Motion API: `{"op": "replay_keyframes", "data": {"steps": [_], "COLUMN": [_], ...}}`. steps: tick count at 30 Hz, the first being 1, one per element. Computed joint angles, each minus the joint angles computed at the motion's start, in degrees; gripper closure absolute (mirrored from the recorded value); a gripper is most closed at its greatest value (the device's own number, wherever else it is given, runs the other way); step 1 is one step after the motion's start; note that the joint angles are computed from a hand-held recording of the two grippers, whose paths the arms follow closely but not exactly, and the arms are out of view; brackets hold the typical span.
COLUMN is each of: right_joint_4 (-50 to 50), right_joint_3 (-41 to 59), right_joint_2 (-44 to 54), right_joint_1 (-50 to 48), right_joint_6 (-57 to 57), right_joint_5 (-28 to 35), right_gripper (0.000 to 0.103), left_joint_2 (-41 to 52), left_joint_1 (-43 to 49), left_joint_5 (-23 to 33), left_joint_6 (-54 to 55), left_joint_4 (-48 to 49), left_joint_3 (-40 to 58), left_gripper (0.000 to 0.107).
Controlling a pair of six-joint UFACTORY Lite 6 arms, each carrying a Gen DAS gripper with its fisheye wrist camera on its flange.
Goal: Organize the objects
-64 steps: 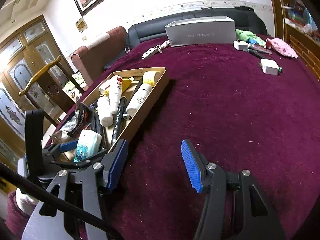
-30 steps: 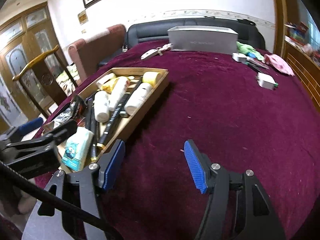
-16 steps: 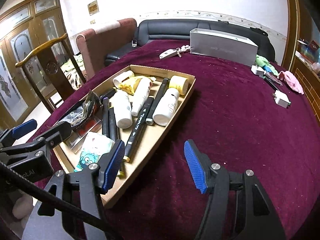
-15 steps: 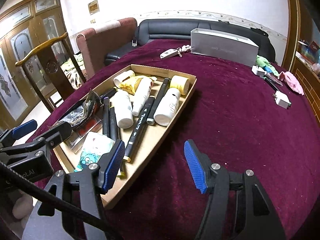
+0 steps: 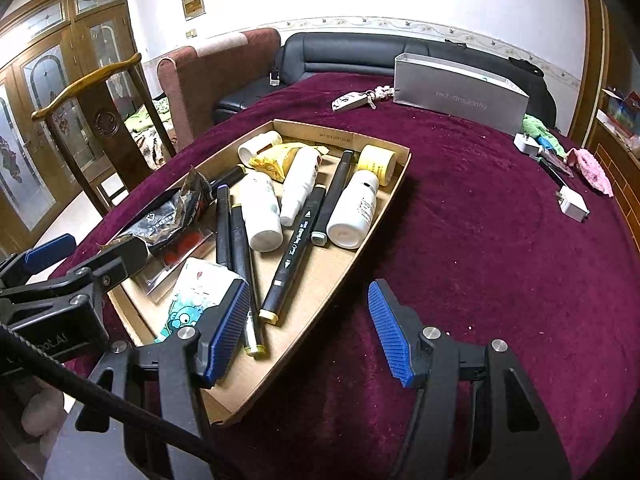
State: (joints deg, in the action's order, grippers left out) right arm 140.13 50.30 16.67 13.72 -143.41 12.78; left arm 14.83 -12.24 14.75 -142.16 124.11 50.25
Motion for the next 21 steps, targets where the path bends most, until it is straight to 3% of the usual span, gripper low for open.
{"op": "replay_keyframes", "data": {"steps": [21], "right_joint_4": [-7.0], "right_joint_3": [0.4], "right_joint_2": [0.7], "right_joint_1": [-1.0], "right_joint_6": [6.9], "right_joint_5": [0.4], "right_gripper": [0.042], "left_joint_2": [0.0], "left_joint_1": [-0.7], "left_joint_5": [0.2], "left_joint_6": [3.4], "left_joint_4": [-4.4], "left_joint_3": [0.4], "left_gripper": [0.005]}}
